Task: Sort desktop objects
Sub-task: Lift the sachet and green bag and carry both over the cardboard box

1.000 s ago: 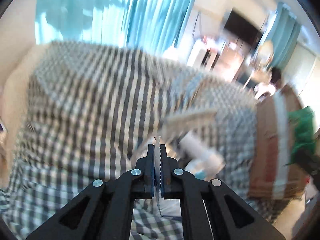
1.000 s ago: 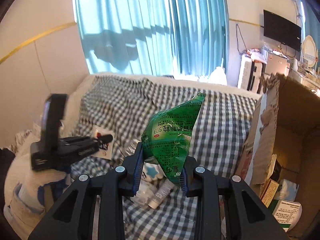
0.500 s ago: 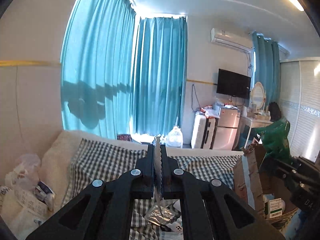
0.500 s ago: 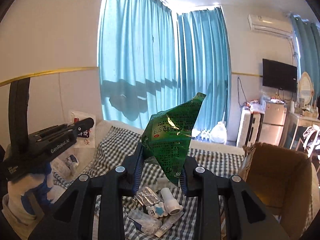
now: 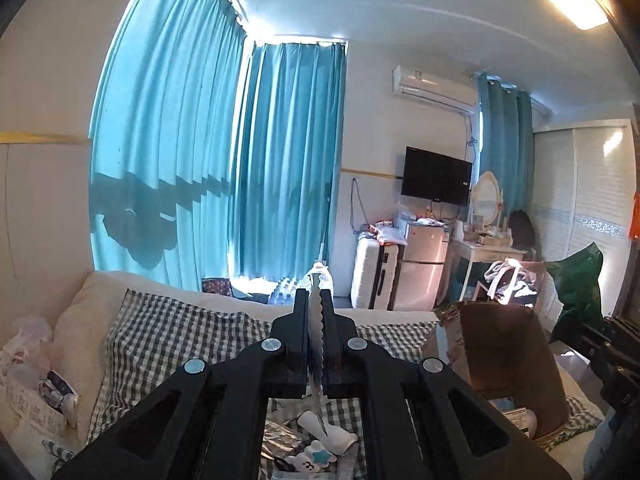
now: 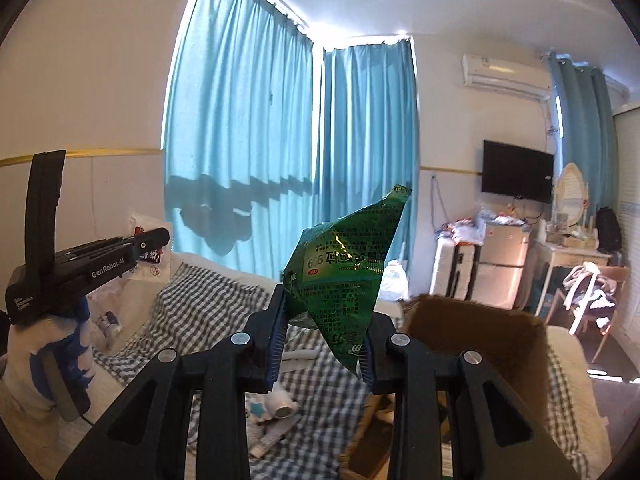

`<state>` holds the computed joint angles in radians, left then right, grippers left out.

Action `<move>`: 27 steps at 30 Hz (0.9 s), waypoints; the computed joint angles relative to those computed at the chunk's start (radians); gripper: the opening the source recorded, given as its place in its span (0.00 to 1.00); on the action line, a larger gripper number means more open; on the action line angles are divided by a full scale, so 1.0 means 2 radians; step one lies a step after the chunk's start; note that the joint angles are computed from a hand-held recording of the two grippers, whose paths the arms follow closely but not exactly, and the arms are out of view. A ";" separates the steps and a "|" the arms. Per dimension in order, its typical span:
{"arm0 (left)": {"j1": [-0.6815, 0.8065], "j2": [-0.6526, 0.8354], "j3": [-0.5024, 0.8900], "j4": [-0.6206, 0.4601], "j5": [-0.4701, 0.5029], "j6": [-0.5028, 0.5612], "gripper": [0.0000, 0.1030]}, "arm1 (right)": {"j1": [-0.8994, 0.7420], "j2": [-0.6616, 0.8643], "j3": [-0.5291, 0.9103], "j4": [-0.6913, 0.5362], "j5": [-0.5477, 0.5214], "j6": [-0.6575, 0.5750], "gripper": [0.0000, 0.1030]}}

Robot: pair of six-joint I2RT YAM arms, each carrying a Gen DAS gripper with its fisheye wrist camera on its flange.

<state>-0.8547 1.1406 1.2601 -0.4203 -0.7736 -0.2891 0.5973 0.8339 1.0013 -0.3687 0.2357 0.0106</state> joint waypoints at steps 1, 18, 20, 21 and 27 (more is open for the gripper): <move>-0.012 0.011 0.010 0.000 -0.011 0.004 0.03 | -0.001 -0.008 0.003 -0.004 0.007 -0.004 0.29; -0.116 0.241 0.194 0.061 0.000 0.097 0.03 | -0.315 -0.050 -0.011 -0.013 -0.239 -0.013 0.29; -0.119 0.271 0.226 0.054 0.009 0.101 0.03 | -0.361 -0.044 -0.015 -0.009 -0.277 -0.010 0.29; -0.120 0.284 0.242 0.048 0.014 0.101 0.03 | -0.380 -0.040 -0.017 -0.007 -0.291 -0.011 0.29; -0.113 0.357 0.313 0.021 0.062 0.084 0.03 | -0.464 -0.003 -0.019 -0.003 -0.343 -0.026 0.29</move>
